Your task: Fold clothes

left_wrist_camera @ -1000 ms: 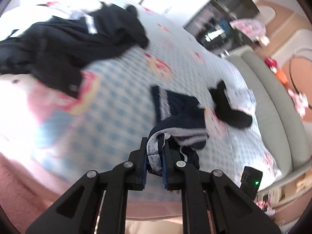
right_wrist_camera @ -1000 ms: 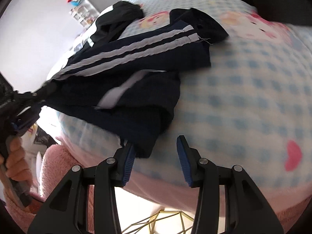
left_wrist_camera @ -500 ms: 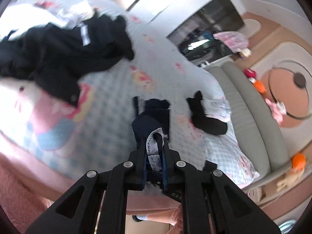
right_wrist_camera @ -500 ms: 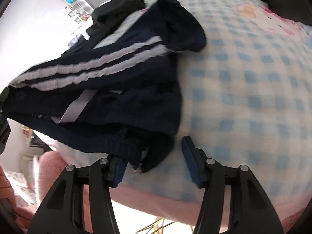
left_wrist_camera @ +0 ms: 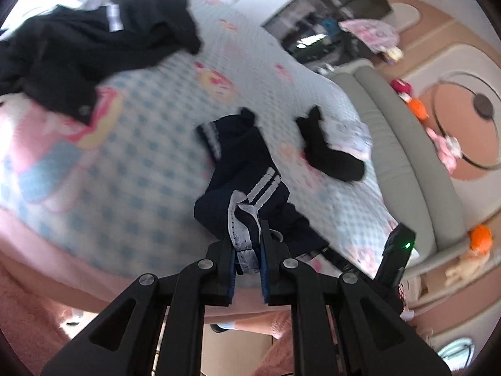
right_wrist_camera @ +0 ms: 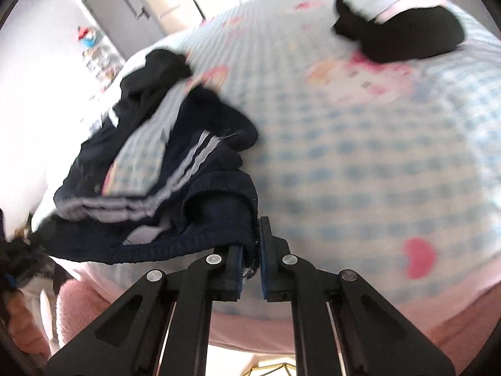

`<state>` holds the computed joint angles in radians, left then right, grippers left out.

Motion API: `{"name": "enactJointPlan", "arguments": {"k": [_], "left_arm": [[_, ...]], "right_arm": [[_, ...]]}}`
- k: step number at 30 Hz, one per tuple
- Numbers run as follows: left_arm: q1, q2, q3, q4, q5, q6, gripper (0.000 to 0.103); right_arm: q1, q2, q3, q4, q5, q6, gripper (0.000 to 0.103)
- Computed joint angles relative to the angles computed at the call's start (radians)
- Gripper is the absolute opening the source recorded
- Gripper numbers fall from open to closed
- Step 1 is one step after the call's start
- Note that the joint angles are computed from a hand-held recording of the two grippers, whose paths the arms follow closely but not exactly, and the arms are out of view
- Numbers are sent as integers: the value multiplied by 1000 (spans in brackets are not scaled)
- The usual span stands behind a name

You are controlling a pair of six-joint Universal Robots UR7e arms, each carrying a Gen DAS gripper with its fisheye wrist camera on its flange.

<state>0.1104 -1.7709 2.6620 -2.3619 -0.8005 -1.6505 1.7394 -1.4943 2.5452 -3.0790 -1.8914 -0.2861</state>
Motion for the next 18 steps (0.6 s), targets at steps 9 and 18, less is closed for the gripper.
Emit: {"name": "enactJointPlan", "arguments": {"k": [9,18], "left_arm": [[52,164,-126,-175,-8,250,13],[303,385,-401,-75,-87,524,13]], "right_arm": [[178,-251,-102,173,-79,-18,7],[145,-57,-361,473,-86,-2,7]]}}
